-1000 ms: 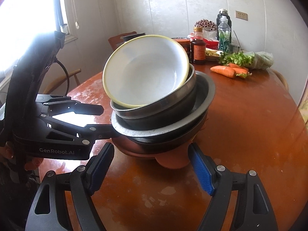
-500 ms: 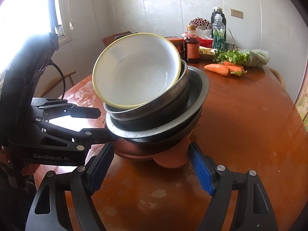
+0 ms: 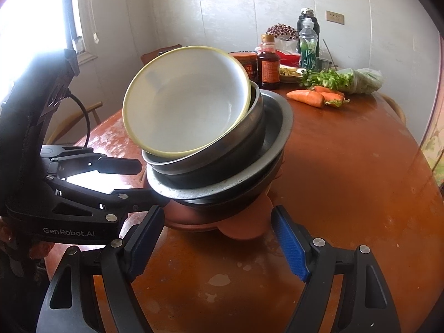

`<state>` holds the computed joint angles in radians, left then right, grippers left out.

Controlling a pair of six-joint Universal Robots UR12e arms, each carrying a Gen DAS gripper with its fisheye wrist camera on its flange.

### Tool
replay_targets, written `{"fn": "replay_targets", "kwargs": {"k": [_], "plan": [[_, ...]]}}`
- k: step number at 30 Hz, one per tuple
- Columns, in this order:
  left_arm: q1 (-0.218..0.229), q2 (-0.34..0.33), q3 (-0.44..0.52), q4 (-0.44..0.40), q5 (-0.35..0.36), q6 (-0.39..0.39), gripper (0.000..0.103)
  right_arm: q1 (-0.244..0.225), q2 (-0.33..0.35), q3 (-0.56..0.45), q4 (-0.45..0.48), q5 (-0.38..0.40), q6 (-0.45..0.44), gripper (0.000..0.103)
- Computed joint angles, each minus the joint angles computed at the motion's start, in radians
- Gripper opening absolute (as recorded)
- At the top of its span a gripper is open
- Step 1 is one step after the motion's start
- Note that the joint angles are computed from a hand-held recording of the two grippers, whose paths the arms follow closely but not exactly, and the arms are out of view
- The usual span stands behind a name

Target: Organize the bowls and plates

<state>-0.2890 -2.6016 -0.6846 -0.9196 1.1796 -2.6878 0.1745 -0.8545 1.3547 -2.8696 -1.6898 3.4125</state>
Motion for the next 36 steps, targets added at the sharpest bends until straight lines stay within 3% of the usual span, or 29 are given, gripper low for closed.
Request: {"fn": "replay_targets", "kwargs": {"k": [11,15,24,36], "plan": [[0.013,0.046,-0.092,0.084,-0.019,-0.039,0.068,0.013,-0.008,0.006,0.000,-0.064,0.013,0.082],[0.014,0.070,-0.138,0.099,0.010,-0.029,0.069,0.023,-0.011,0.010,-0.002,-0.100,0.017,0.082],[0.024,0.143,-0.297,0.248,0.040,-0.087,0.069,0.052,-0.028,0.027,-0.008,-0.186,0.046,0.084],[0.038,0.223,-0.452,0.363,0.035,-0.167,0.071,0.090,-0.076,0.104,-0.055,-0.239,0.106,0.085]]}}
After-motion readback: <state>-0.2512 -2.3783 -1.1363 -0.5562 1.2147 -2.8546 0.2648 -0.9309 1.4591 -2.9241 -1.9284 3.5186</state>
